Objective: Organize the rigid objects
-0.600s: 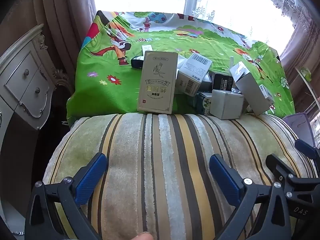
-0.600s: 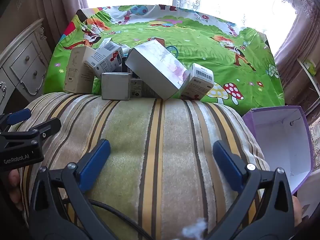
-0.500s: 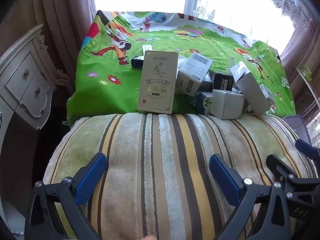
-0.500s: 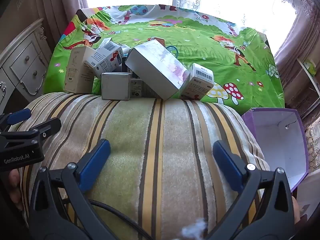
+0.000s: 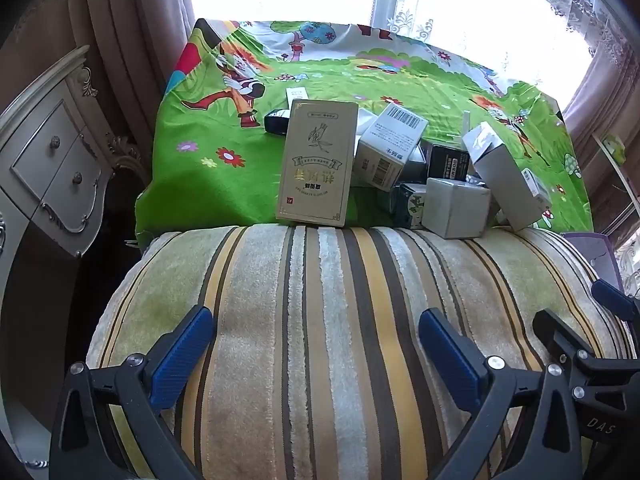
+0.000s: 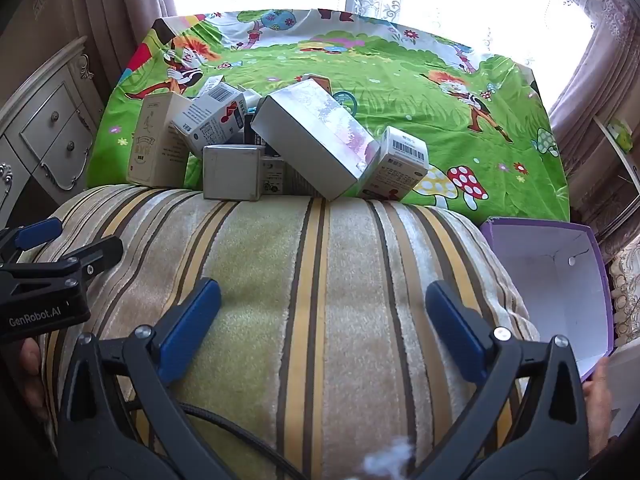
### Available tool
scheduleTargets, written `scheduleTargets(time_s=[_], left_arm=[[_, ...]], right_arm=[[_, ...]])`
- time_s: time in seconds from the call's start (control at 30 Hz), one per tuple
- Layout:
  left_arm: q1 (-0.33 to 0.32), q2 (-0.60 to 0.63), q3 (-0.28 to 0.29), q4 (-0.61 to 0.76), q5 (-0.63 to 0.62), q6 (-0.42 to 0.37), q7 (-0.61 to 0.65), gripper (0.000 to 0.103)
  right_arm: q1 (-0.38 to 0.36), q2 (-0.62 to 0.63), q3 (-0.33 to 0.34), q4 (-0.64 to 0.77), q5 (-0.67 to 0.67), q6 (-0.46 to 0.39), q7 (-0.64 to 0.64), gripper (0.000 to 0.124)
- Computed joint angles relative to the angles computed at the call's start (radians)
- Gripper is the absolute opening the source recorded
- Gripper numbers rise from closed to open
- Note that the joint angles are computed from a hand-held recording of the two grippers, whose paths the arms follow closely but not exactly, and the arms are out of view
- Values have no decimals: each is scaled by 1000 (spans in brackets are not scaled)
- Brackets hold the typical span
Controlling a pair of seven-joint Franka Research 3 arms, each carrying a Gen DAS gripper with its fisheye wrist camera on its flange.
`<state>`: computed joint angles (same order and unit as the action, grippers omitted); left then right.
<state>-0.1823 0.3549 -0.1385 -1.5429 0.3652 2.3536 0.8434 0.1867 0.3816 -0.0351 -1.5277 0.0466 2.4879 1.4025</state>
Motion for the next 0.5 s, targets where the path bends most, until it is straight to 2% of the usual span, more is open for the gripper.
scheduleTargets(time_s=[0.5], left_arm=[[-1,-15,2,-26,12,27,-20,103]], right_arm=[[-4,3,1,-2,7,9,-6,103]])
